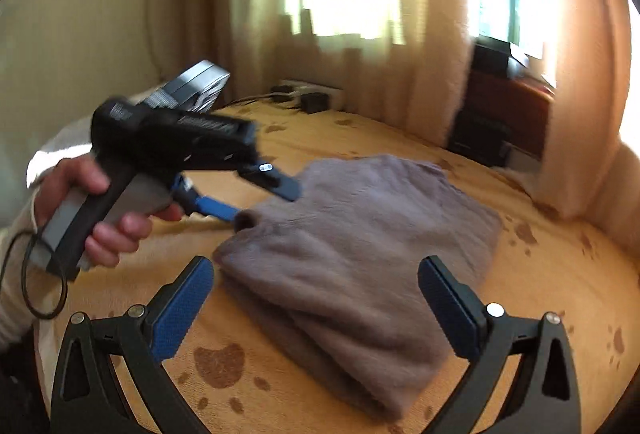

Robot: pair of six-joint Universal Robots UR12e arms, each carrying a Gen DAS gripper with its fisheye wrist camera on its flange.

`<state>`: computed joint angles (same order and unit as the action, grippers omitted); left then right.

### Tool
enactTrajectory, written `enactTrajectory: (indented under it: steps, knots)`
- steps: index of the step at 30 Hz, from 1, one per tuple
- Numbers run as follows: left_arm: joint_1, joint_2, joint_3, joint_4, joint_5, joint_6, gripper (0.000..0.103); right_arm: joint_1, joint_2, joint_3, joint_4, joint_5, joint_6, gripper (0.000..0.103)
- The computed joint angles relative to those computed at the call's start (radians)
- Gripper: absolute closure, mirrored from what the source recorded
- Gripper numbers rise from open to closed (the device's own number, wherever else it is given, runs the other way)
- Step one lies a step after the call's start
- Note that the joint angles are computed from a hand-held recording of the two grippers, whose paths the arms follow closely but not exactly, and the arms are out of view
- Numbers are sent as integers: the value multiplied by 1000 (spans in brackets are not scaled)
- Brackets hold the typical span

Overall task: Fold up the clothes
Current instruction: 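Move both open grippers down to the edges of the folded grey sweater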

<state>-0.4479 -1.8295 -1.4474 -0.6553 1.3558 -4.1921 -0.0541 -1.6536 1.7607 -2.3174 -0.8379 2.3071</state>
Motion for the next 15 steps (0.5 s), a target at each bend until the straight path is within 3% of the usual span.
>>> enactTrajectory:
  steps: [4,12,15]
  knots:
    - [10,1,-12,28,-52,-5,6,55,5,4,17,-64,-118,1]
    - [23,-4,-24,69,-125,-13,6,120,44,11,-56,-230,-172,1]
    - [30,-6,-30,89,-154,-29,6,130,64,-8,-21,-257,-192,3]
